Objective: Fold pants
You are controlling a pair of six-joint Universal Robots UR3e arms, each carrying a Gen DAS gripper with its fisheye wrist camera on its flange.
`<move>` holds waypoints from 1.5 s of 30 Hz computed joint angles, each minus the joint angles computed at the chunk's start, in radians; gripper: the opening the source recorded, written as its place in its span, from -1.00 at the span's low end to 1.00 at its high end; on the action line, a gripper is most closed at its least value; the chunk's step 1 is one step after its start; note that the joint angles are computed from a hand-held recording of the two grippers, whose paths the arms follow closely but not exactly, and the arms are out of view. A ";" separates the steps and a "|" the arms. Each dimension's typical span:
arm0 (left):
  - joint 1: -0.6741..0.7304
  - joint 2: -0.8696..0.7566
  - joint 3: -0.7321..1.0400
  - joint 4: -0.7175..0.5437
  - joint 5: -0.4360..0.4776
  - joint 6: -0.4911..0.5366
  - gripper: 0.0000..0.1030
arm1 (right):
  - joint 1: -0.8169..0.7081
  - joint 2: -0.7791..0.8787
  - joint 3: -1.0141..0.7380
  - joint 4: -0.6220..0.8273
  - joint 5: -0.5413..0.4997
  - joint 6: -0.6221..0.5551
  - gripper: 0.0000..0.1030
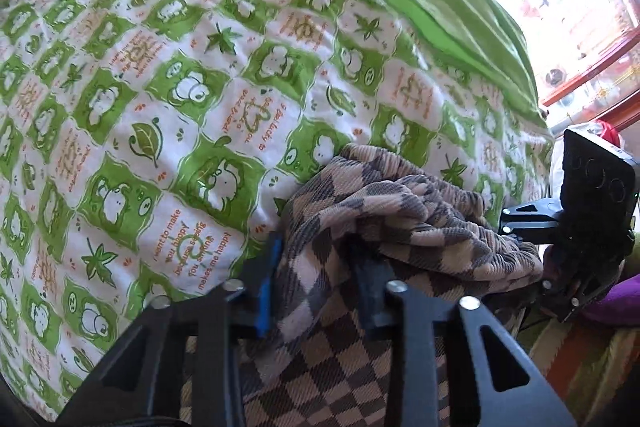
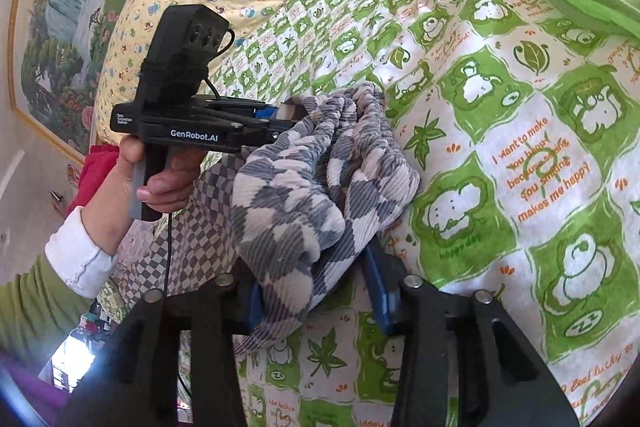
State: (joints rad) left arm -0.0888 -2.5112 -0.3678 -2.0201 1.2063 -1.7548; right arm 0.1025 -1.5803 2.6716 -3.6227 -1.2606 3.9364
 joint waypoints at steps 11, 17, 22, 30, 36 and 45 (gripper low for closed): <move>0.197 0.315 -0.313 -0.029 -0.228 0.113 -0.67 | 0.173 -0.061 -0.184 0.106 -0.157 -0.088 -0.49; 0.348 0.404 -0.327 -0.178 -0.319 0.215 -0.67 | 0.252 -0.014 -0.376 0.204 -0.160 -0.224 -0.49; 0.470 0.468 -0.420 -0.207 -0.350 0.265 -0.67 | 0.288 0.072 -0.519 0.264 -0.100 -0.336 -0.49; 0.652 0.490 -0.554 -0.182 -0.355 0.302 -0.67 | 0.332 0.233 -0.736 0.393 0.013 -0.461 -0.49; 0.755 0.513 -0.728 -0.036 -0.351 0.256 -0.67 | 0.346 0.346 -0.858 0.481 0.086 -0.503 -0.49; 0.861 0.543 -0.894 0.126 -0.341 0.178 -0.66 | 0.353 0.470 -0.948 0.509 0.179 -0.474 -0.09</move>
